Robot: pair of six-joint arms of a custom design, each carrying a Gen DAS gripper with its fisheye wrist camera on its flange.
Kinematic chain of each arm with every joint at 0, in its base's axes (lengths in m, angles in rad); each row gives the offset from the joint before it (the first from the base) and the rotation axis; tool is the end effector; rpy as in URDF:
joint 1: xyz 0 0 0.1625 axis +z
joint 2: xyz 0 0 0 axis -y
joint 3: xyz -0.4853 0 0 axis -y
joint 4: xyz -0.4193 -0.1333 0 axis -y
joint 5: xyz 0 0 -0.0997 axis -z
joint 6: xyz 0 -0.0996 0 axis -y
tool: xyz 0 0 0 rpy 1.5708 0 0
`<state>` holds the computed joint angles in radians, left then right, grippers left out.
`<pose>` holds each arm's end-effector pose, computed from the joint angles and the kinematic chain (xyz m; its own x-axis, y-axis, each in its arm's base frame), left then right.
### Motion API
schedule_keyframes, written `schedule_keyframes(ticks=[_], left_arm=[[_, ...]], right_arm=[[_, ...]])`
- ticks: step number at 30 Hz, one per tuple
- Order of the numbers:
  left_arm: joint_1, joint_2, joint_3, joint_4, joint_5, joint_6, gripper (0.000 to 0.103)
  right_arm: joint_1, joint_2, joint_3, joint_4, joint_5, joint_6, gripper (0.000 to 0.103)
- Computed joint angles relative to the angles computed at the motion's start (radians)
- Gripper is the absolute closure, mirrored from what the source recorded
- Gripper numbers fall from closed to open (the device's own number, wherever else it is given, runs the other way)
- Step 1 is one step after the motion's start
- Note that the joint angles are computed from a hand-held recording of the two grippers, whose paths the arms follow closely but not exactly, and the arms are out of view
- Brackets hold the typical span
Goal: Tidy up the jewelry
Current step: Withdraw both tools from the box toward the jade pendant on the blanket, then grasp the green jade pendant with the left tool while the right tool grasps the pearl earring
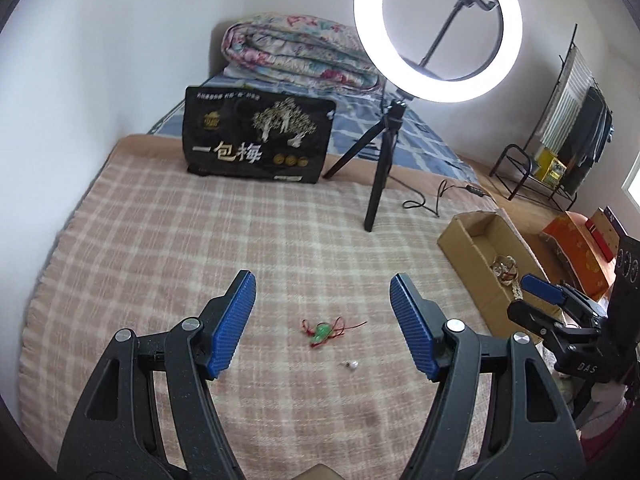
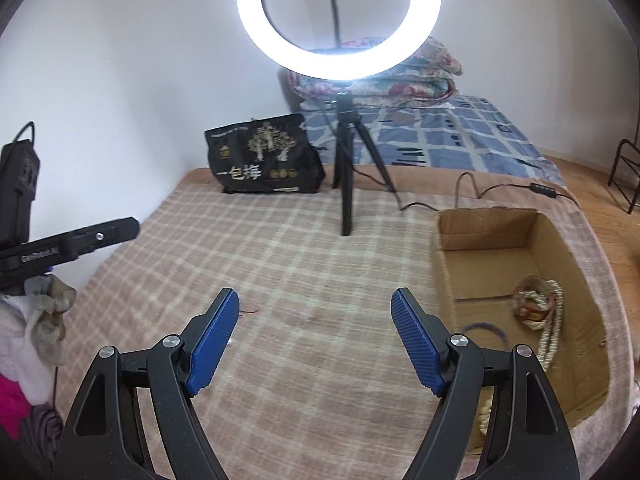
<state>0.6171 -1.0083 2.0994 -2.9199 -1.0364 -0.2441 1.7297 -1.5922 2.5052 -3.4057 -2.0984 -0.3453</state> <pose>-0.3589 -0.4803 0.1436 -0.7767 0.4728 -0.4162 0.6192 0.6944 -0.3666 0.1414 -0.3569 0.3433 -0.8301 0.0421 0.5560 -0.4002 0.6493 -0.6467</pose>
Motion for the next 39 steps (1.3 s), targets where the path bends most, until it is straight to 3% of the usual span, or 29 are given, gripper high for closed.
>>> schedule_keyframes(ticks=[6,11,13,17,19,21,29,32,39], left_arm=[[0.036,0.012,0.010,-0.004,-0.029,0.027,0.032],[0.073,0.029,-0.003,0.039,-0.074,0.071,0.050],[0.087,0.038,-0.012,0.063,-0.098,0.092,0.052],[0.106,0.062,-0.035,0.109,-0.147,0.152,0.052],[0.109,0.076,-0.046,0.127,-0.168,0.177,0.052],[0.108,0.096,-0.057,0.146,-0.168,0.199,0.056],[0.110,0.169,-0.097,0.195,-0.137,0.247,0.059],[0.118,0.185,-0.109,0.209,-0.126,0.244,0.071],[0.130,0.196,-0.116,0.214,-0.131,0.258,0.071]], right_arm=[[-0.012,0.082,0.026,-0.047,0.068,-0.063,0.025],[-0.027,0.171,0.030,-0.060,0.106,-0.189,0.026],[-0.026,0.198,0.021,-0.036,0.102,-0.237,0.041],[-0.064,0.200,0.008,0.051,0.179,-0.260,0.056],[-0.081,0.197,-0.004,0.110,0.201,-0.257,0.070],[-0.097,0.186,-0.008,0.162,0.215,-0.253,0.076],[-0.107,0.185,-0.005,0.166,0.206,-0.255,0.076],[-0.099,0.203,-0.013,0.158,0.191,-0.260,0.076],[-0.095,0.229,-0.021,0.137,0.168,-0.275,0.076]])
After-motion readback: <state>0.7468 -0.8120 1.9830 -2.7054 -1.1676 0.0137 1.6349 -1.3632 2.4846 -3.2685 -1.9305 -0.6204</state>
